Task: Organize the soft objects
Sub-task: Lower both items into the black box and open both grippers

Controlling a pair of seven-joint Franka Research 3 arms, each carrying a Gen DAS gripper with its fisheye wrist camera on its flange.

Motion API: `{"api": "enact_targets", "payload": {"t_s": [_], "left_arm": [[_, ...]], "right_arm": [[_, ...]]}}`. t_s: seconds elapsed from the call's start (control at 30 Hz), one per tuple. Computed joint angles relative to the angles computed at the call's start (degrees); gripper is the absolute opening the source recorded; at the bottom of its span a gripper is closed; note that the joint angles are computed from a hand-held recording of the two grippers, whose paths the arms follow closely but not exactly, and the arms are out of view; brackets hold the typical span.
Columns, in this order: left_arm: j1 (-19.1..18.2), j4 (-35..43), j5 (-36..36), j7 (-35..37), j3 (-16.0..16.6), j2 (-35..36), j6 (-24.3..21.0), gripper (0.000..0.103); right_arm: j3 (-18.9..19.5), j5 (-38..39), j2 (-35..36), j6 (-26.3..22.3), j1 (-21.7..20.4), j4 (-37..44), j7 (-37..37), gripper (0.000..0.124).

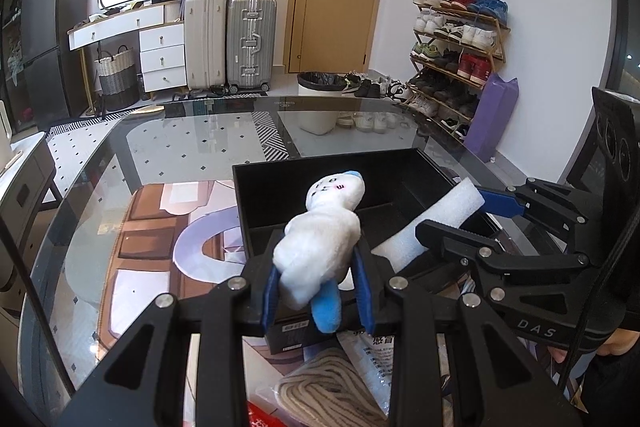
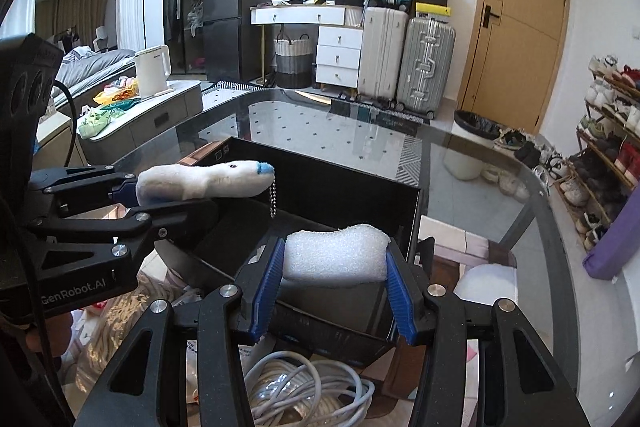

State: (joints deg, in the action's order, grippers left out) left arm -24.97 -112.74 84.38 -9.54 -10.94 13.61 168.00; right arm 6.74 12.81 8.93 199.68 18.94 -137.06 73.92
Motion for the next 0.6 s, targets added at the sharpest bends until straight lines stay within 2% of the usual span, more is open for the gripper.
{"api": "enact_targets", "payload": {"t_s": [0.07, 0.2, 0.27, 0.33, 0.4, 0.43, 0.5, 0.57, 0.6], "left_arm": [[0.02, -0.02, 0.15, -0.07, 0.03, -0.05, 0.04, 0.030], [0.08, 0.15, 0.22, 0.32, 0.06, 0.11, 0.29, 0.030], [0.09, 0.24, 0.02, 0.80, 0.02, 0.23, 0.34, 0.030], [0.06, 0.29, -0.27, 1.45, 0.03, 0.25, 0.43, 0.032], [-0.03, 0.18, -0.38, 1.75, 0.04, 0.09, 0.43, 0.038], [-0.10, 0.14, -0.40, 1.79, 0.01, -0.02, 0.41, 0.041], [-0.13, -0.10, 0.12, 1.37, 0.04, -0.49, 0.69, 0.054], [-0.11, -0.40, 1.36, 0.29, -0.02, -1.09, 0.75, 0.056], [0.10, -0.64, 1.52, 0.38, -0.14, -1.40, 1.10, 0.061]], "right_arm": [[-0.21, 0.76, -0.32, -0.19, 0.44, -0.18, -0.21, 0.049], [2.01, -4.30, -1.13, -0.57, -3.02, -1.16, 4.73, 0.049], [1.15, -3.67, -1.42, -0.42, -2.00, -1.43, 4.05, 0.049], [2.53, -9.63, -1.65, 0.85, -4.67, -2.19, 8.18, 0.050], [1.18, -5.67, -2.56, 2.62, -1.92, -3.31, 4.85, 0.054], [0.53, -3.76, -2.77, 3.28, -0.79, -3.53, 3.25, 0.059], [-0.09, -1.24, -3.52, 5.03, 0.35, -4.55, 1.57, 0.072], [-0.34, 0.44, -4.17, 6.26, 0.93, -5.32, 0.54, 0.087], [-0.43, 1.05, -4.58, 6.98, 1.05, -5.91, 0.22, 0.089]]}}
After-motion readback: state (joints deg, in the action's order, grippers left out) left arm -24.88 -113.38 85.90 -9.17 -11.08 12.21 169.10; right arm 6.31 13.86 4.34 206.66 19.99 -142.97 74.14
